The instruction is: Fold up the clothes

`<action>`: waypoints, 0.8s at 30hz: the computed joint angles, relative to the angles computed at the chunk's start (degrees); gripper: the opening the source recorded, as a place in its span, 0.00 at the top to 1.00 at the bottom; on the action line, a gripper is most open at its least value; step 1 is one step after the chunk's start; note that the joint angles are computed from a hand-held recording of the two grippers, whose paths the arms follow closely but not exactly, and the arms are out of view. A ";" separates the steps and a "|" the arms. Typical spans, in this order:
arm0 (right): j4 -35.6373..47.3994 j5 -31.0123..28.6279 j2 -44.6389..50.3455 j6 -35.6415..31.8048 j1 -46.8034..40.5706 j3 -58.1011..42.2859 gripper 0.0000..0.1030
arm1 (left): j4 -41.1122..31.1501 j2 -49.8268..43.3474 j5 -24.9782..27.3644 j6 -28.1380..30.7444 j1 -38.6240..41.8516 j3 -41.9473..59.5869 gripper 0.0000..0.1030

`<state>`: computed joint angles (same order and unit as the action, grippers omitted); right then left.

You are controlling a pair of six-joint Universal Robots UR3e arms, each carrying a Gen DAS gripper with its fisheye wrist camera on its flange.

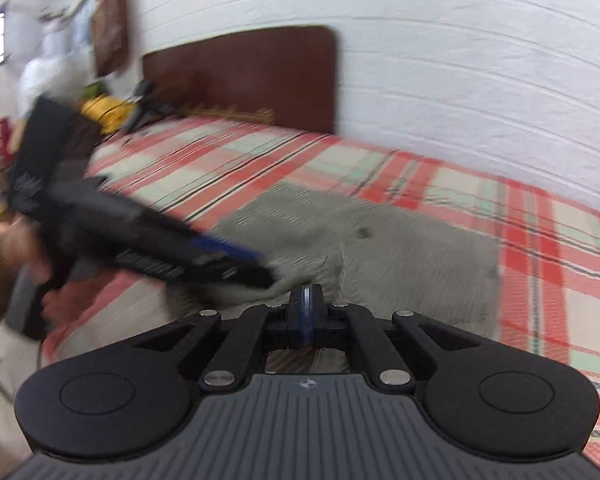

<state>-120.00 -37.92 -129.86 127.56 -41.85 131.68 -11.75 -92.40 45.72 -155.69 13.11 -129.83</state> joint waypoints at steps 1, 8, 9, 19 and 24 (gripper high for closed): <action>-3.11 -0.19 2.79 2.11 0.77 -0.23 0.98 | -0.06 -0.09 0.28 -0.04 -0.27 0.28 0.56; -11.86 -2.01 11.84 11.00 3.09 0.98 0.97 | 0.66 0.25 2.41 0.69 -1.91 0.62 0.52; -12.07 -1.19 12.63 11.37 2.41 1.30 0.97 | 1.04 0.12 2.51 0.85 -2.03 0.53 0.50; 11.61 11.81 17.27 6.37 -11.26 1.00 1.00 | 6.27 -0.78 -7.54 -1.35 5.19 -6.73 0.48; 14.62 9.95 15.01 3.89 -8.33 -4.29 0.83 | 4.71 4.81 -5.13 -3.57 5.16 -7.09 0.42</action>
